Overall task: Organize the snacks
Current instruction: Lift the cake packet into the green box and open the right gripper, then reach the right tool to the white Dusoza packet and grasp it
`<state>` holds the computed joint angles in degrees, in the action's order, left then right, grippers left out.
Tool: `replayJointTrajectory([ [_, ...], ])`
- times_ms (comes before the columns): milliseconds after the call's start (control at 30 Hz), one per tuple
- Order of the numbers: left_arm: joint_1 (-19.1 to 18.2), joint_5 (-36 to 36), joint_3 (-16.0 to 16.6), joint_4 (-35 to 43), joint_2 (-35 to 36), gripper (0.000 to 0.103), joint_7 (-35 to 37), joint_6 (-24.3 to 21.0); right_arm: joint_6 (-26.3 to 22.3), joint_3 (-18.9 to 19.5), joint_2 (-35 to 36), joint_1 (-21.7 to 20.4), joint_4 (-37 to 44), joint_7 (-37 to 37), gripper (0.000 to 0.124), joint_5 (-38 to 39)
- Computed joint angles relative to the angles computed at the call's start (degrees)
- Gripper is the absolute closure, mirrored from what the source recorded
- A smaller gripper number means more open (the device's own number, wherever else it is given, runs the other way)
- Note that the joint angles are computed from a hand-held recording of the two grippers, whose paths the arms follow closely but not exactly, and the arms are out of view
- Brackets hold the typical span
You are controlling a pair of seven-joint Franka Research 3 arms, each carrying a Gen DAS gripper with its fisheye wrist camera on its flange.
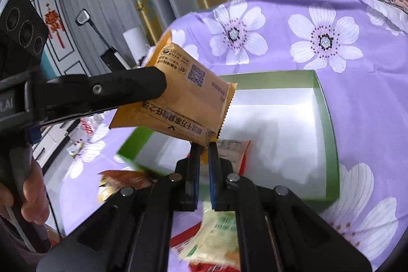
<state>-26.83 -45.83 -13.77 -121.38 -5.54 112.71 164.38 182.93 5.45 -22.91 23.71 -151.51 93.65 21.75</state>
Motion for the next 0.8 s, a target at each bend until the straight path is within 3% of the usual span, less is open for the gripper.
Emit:
replayJointTrajectory([
  [33,0.3,0.81,-0.05,0.27,0.75,0.076,-1.2,0.28,-0.57,0.15,0.88,-0.16,0.78,-1.33,0.114,1.74],
  [100,1.13,2.29,-0.17,1.12,2.32,0.076,-3.5,-0.39,-2.49,3.79,1.89,-5.32,1.68,4.0,0.112,-2.98],
  [133,1.63,3.62,-0.49,1.22,2.82,0.076,-5.05,-0.12,-3.02,4.58,2.45,-6.31,2.12,3.7,0.107,-1.85],
  [200,2.6,7.7,-1.13,1.17,3.52,0.063,-8.64,0.77,-2.98,4.43,2.62,-6.56,2.06,4.9,0.092,-2.15],
  [233,3.04,9.78,-1.34,1.07,3.73,0.044,-10.45,0.97,-2.52,4.64,2.28,-6.93,1.65,5.55,0.08,-2.41],
  [267,3.28,10.28,-1.47,0.89,3.7,0.03,-10.9,1.14,-1.93,4.31,1.98,-6.7,1.32,5.73,0.077,-2.5],
  [300,3.31,9.11,-1.51,0.48,3.42,0.027,-9.53,1.84,-1.41,3.64,1.3,-5.98,0.75,5.74,0.077,-2.31],
  [400,3.45,10.16,-1.31,-0.76,2.06,0.023,-9.53,2.18,-0.9,3.34,-1.07,-5.88,-1.0,6.47,0.072,-2.12],
  [533,3.08,12.59,-0.32,-3.49,-0.93,0.009,-11.36,2.58,-0.51,2.08,-4.87,-4.16,-4.17,6.99,0.066,-1.15],
  [800,0.92,18.44,3.66,-11.65,-8.85,0.008,-18.59,4.06,1.8,1.53,-11.99,-1.45,-10.23,8.56,0.052,0.06],
])
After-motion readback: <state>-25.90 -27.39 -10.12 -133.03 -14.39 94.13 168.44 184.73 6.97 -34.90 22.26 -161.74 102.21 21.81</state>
